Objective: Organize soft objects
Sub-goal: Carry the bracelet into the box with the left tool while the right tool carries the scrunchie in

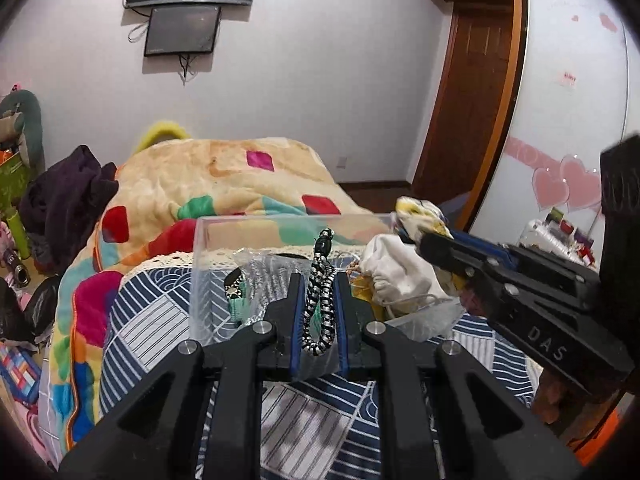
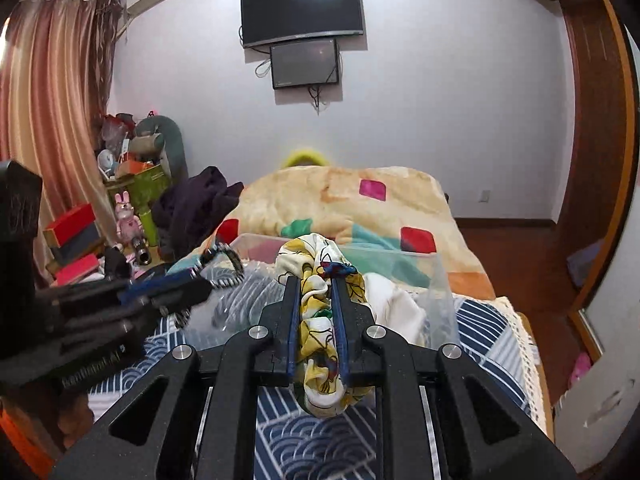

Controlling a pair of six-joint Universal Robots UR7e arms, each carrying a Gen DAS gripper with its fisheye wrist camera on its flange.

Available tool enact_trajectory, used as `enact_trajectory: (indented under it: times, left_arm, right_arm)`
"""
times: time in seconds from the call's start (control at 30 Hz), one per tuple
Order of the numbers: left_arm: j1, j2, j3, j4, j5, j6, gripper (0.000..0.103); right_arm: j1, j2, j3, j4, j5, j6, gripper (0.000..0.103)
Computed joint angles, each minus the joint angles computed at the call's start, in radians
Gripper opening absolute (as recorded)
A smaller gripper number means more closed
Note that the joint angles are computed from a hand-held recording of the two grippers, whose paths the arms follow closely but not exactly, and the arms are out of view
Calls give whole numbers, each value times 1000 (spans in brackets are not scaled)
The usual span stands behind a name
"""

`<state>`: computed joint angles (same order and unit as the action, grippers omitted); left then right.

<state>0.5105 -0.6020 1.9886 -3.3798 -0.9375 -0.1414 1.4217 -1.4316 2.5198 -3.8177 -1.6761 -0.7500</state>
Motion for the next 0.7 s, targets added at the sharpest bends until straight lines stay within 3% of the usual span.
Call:
enact_trajectory:
  times: [0.3, 0.4, 0.43, 0.53, 0.7]
  left_arm:
    - [67, 46, -84, 113, -46, -27, 15]
    - [73, 46, -84, 121, -43, -39, 24]
    - [72, 44, -80, 119, -38, -41, 27]
    - [64, 33, -57, 99, -22, -48, 37]
    - [52, 7, -15, 58, -19, -53, 48]
  right_arm:
    - [1, 80, -78, 95, -95, 23, 17]
    - [4, 97, -77, 80, -118, 3, 20]
    - [8, 97, -77, 80, -124, -3, 27]
    - [16, 97, -81, 73, -152, -20, 34]
    - [-1, 47, -66, 116, -125, -10, 45]
